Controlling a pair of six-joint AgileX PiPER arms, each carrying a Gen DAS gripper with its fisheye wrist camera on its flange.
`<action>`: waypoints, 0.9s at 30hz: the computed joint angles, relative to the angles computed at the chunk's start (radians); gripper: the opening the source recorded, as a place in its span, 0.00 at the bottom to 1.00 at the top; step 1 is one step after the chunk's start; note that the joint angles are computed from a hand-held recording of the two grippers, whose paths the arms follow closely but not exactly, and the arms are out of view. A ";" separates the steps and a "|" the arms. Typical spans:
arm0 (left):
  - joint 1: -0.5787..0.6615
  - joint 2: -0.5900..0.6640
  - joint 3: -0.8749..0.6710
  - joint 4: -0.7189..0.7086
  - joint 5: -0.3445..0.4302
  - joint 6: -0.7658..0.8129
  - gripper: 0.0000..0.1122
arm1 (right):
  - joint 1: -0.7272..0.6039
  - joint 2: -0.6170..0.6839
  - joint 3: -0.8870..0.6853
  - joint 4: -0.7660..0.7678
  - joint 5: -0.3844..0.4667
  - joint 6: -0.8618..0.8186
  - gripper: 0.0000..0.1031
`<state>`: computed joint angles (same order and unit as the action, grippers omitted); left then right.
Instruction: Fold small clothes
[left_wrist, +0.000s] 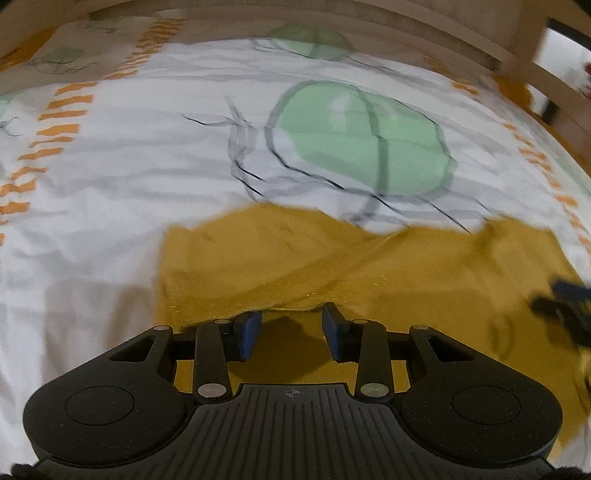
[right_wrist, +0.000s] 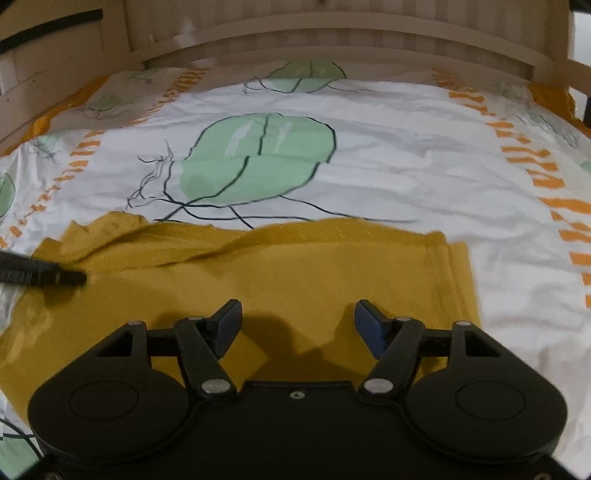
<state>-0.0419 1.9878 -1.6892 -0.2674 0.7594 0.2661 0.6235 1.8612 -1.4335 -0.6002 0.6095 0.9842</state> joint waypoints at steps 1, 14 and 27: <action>0.001 0.019 -0.032 0.024 0.002 -0.031 0.31 | -0.002 -0.005 0.012 -0.005 -0.004 0.009 0.69; 0.012 -0.041 0.008 0.055 -0.082 -0.116 0.32 | -0.016 -0.041 0.090 -0.050 -0.032 0.065 0.69; -0.076 0.055 -0.071 0.112 -0.025 -0.119 0.32 | -0.026 -0.031 0.088 -0.091 -0.017 0.079 0.73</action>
<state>-0.1176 2.0430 -1.7603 -0.1556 0.7344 0.1472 0.5977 1.8306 -1.3454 -0.6916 0.5929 1.0635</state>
